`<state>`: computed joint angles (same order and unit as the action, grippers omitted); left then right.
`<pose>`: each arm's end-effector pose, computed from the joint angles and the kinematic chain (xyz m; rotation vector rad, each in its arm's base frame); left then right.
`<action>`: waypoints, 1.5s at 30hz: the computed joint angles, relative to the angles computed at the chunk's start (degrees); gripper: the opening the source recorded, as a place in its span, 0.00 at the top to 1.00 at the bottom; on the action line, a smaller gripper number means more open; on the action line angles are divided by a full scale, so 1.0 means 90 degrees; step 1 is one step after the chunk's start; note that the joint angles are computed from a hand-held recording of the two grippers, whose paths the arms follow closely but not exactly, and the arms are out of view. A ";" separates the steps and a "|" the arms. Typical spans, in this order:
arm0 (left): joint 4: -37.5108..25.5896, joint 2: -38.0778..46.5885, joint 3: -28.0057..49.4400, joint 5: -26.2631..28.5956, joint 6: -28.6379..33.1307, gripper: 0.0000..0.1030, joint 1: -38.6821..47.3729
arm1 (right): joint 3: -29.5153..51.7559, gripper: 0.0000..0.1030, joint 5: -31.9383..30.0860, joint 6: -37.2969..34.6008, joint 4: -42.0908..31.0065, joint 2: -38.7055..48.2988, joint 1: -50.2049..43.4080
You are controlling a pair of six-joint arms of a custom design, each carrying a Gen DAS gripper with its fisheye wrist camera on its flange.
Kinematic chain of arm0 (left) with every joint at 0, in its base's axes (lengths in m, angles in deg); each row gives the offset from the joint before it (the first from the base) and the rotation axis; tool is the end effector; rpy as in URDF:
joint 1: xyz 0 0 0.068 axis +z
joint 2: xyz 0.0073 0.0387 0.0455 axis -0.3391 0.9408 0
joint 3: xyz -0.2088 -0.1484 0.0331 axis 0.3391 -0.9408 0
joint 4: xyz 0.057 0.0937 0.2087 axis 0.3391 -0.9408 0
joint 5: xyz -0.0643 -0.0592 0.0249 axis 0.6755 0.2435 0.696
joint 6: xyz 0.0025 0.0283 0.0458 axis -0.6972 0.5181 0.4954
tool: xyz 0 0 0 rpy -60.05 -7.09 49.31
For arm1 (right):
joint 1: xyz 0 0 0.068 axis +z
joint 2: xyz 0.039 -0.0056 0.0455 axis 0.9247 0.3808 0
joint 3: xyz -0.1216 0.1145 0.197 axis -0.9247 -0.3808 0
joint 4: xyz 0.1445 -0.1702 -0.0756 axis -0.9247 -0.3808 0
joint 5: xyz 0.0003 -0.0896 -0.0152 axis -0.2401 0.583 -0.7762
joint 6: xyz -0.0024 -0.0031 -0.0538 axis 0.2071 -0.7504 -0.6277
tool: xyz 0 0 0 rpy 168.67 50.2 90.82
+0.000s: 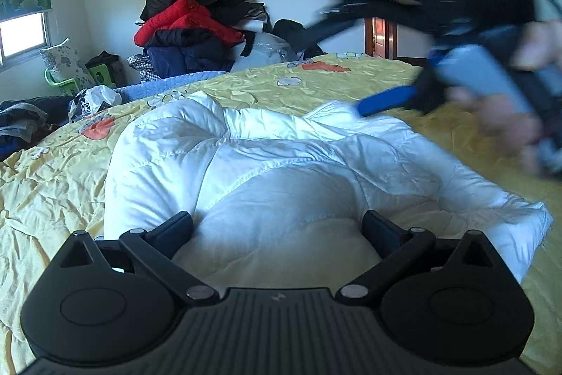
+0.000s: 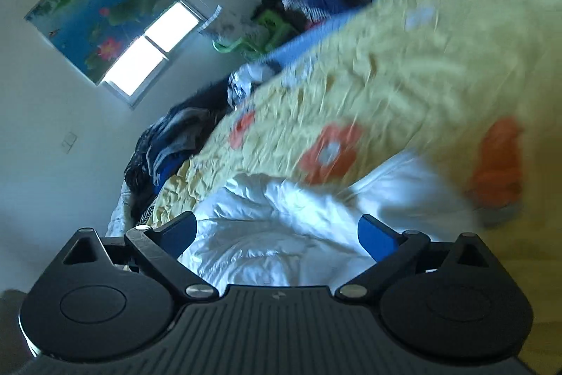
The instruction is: Fold small clothes
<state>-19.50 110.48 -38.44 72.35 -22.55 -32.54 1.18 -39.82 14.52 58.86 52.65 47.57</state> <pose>0.2497 -0.0723 0.0506 0.8843 1.9341 -0.3898 0.2375 -0.0652 0.0864 0.5186 2.0320 0.7203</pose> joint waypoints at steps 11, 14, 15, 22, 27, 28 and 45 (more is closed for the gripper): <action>-0.1462 -0.1330 -0.0082 0.1189 -0.0347 0.00 0.1208 | -0.0590 0.03 -0.0644 -0.2252 -0.1410 0.0441 -0.2408; -0.2258 -0.1530 0.0324 0.1933 -0.0599 0.00 0.2189 | -0.0657 0.01 -0.1233 -0.2118 -0.1041 0.0847 -0.2699; -0.2750 -0.1433 0.0675 0.2040 -0.0723 0.00 0.2389 | -0.0550 0.01 -0.1464 -0.1998 -0.1114 0.0987 -0.2768; -0.6617 0.0703 0.4167 0.2449 -0.1889 0.00 0.2291 | -0.0035 0.01 -0.1231 -0.1385 -0.1380 0.1069 -0.1590; -0.7696 0.1536 0.5399 0.2572 -0.2255 0.01 0.1804 | 0.0528 0.09 -0.0705 -0.1082 -0.1690 0.1091 -0.0452; -0.7775 0.1515 0.5453 0.2536 -0.2236 0.05 0.1768 | 0.0628 0.20 -0.0668 -0.1072 -0.1746 0.1137 -0.0330; -0.8013 0.1220 0.5771 0.1429 -0.1027 0.16 0.2982 | 0.2222 0.49 -0.0216 0.0614 -0.0716 0.2495 0.2122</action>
<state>-91.62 121.45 13.49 85.21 -31.80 -5.70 21.18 -41.76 20.04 52.41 75.11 66.67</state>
